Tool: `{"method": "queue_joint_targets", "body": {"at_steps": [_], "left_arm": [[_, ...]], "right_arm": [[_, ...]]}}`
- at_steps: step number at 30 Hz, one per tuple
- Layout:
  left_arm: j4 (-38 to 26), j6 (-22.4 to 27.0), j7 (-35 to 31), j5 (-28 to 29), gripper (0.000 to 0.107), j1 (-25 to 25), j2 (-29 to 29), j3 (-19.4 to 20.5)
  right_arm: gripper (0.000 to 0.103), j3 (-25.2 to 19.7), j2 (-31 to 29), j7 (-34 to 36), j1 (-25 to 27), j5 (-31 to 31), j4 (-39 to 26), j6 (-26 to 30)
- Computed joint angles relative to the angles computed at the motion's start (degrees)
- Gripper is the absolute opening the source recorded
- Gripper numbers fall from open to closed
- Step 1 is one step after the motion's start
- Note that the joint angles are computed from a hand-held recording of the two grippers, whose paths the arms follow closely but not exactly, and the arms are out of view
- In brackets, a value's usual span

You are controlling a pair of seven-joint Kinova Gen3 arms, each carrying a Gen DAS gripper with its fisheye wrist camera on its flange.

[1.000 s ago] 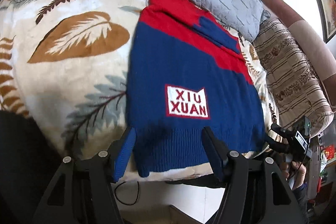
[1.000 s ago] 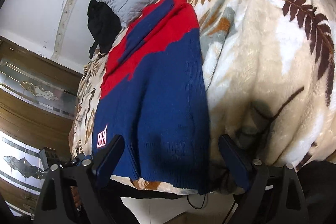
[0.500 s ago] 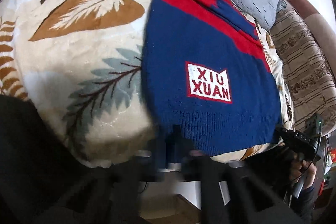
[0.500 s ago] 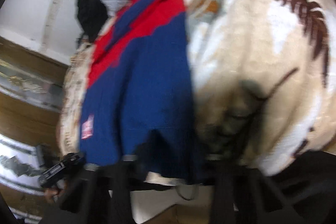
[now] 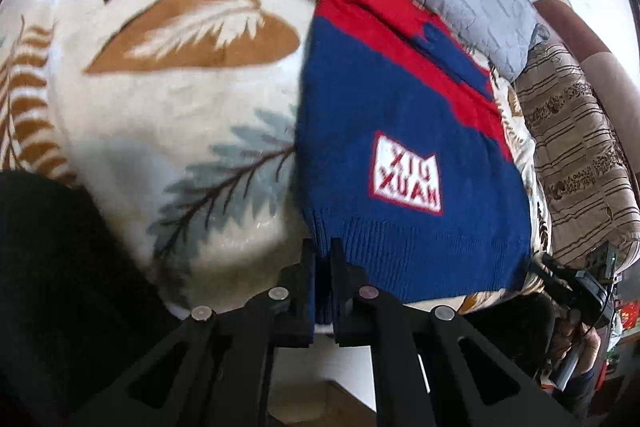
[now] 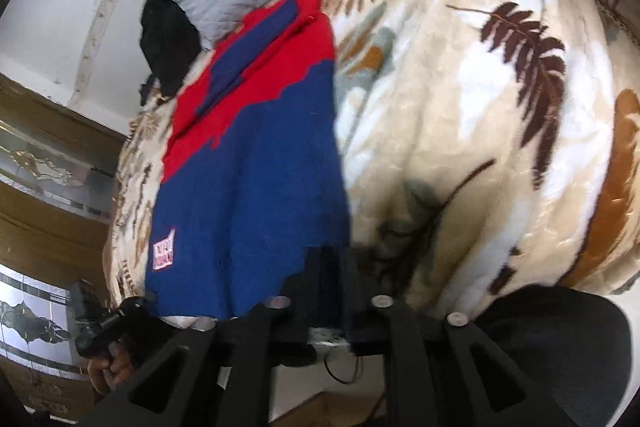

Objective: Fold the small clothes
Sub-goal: 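Grasp the blue hem with the left gripper while the right gripper grasps the hem too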

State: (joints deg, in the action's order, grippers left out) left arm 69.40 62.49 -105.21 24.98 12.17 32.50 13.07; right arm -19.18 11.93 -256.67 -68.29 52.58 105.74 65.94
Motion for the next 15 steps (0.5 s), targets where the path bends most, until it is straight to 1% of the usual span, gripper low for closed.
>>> {"method": "queue_joint_targets", "body": {"at_steps": [1, 2, 3, 4, 6, 7, 8, 9, 10, 11, 12, 13, 15], "left_arm": [[0.42, -0.72, -0.47, 0.45, 0.029, -0.24, -0.34, 0.23], [0.55, -1.38, -0.15, 0.47, 0.055, 0.01, -0.54, 0.08], [1.06, -2.39, 0.45, -0.08, 0.063, 0.25, -0.89, 0.11], [1.45, -3.05, 0.26, -0.03, 0.065, 1.12, -1.08, -0.79], [-0.11, -1.58, 1.30, -1.59, 0.065, 1.72, 0.17, -0.33], [-0.80, -0.94, 2.23, -2.88, 0.063, 2.80, 0.49, -0.93], [-1.02, -1.21, 2.55, -3.45, 0.063, 3.22, 0.38, -1.02], [-0.63, -1.76, 2.50, -4.05, 0.059, 3.55, 0.01, -1.06], [-1.02, -1.60, 2.72, -4.67, 0.032, 4.08, 0.14, -1.15], [-2.23, -0.52, 3.65, -6.23, 0.005, 5.07, 0.89, -1.60], [-3.31, 0.61, 4.24, -6.85, 0.005, 5.32, 1.61, -1.67], [-3.56, 0.81, 4.18, -6.54, 0.005, 4.97, 1.93, -1.39], [-2.85, 0.06, 4.00, -6.05, 0.004, 4.35, 1.23, -1.15]], "right_arm": [[0.076, -0.72, 0.85, -0.09, 0.29, 0.59, -0.87, 1.04], [0.100, -1.07, 1.25, 0.67, 0.82, 0.59, -1.66, 1.59], [0.100, -0.36, 1.69, 2.15, 0.77, 0.68, -2.44, 1.35], [0.100, 0.92, 1.65, 4.34, 0.51, 0.10, -2.63, 0.20], [0.097, 2.53, 1.91, 8.41, 1.37, -1.90, -3.17, -2.47], [0.091, 2.09, 2.35, 10.63, 2.90, -3.58, -4.00, -3.09], [0.069, 0.58, 3.05, 12.93, 5.20, -5.28, -5.36, -2.94], [0.042, -1.99, 4.33, 15.26, 7.86, -6.24, -7.07, -1.85], [0.027, -4.55, 5.71, 17.59, 10.47, -8.00, -9.17, 0.11], [0.020, -6.05, 6.36, 19.87, 12.25, -9.30, -10.36, 1.21], [0.014, -6.49, 6.22, 21.71, 13.20, -10.74, -10.88, 1.39], [0.010, -5.87, 5.90, 23.04, 13.20, -11.72, -10.69, 0.83], [0.006, -1.74, 4.87, 25.68, 10.62, -14.07, -10.19, -0.58]]}}
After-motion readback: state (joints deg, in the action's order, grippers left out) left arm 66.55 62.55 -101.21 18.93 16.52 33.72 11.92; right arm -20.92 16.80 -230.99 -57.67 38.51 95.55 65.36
